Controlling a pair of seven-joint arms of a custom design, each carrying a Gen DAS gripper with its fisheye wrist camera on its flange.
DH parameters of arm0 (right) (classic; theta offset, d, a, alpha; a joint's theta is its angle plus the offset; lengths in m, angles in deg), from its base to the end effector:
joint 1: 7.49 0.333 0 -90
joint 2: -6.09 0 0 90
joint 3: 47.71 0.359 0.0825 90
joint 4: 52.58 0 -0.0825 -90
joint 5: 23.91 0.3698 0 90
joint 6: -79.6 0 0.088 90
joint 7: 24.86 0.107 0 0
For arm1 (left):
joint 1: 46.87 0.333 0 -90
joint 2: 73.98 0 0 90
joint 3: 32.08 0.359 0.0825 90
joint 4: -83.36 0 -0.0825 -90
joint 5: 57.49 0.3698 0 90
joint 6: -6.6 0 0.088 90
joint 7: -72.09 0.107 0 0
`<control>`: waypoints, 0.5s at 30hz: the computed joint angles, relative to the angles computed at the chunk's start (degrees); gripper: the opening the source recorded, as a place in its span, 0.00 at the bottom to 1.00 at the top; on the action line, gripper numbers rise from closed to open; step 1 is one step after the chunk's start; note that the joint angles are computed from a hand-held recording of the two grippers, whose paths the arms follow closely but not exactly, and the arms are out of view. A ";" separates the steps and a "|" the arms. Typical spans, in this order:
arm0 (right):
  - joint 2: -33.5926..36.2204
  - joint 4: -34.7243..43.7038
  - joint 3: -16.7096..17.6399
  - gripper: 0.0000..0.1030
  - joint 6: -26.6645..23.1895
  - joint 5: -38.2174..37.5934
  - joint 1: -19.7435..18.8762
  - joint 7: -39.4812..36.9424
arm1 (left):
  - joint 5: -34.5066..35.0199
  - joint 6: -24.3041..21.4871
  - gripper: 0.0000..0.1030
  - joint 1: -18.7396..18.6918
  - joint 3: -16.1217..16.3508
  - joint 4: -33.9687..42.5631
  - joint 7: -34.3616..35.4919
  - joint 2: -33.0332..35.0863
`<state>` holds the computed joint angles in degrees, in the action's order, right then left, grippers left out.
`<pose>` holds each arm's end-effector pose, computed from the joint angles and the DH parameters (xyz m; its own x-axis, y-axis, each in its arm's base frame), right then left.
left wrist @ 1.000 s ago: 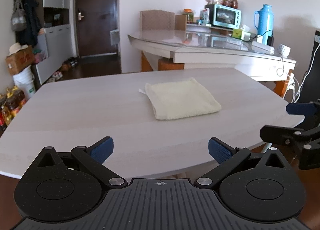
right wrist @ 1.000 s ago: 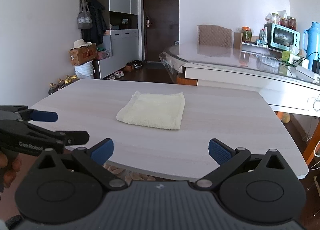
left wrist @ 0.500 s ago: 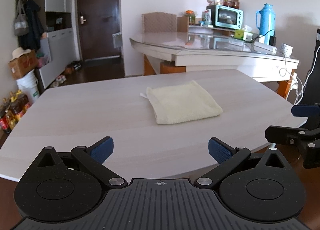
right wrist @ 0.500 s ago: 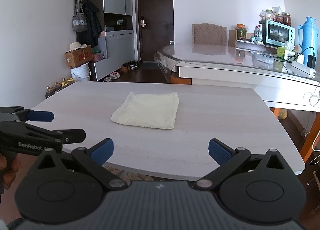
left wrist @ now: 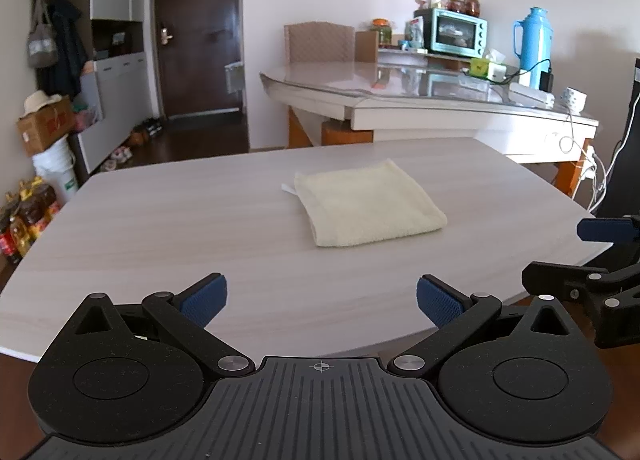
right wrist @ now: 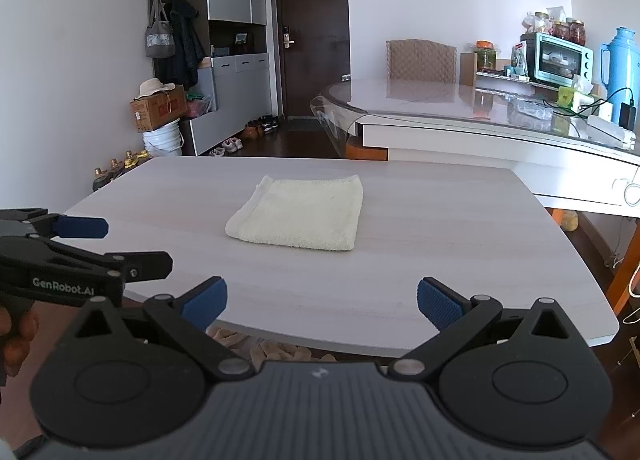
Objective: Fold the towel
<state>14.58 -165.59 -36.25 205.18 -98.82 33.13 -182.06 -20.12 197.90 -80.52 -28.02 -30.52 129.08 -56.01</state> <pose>0.4014 0.4501 0.4758 -0.2322 -0.9708 -0.0612 -0.4810 0.1693 -0.8602 0.5232 -0.3779 0.4678 -0.6100 -0.7923 -0.0134 -0.4211 0.3385 -0.8415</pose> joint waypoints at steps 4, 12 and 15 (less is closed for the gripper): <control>0.05 0.14 -0.05 0.99 0.21 0.14 -0.07 -0.22 | 0.24 -0.27 1.00 0.73 -0.92 0.16 0.17 0.06; 0.02 0.51 -0.25 0.99 0.81 0.91 -0.40 -1.00 | 1.93 -2.04 1.00 5.09 -5.91 1.21 -0.19 0.57; -0.15 0.52 -0.31 0.99 1.21 1.20 -0.61 -1.11 | 2.82 -3.08 1.00 7.84 -9.05 1.86 -0.30 0.93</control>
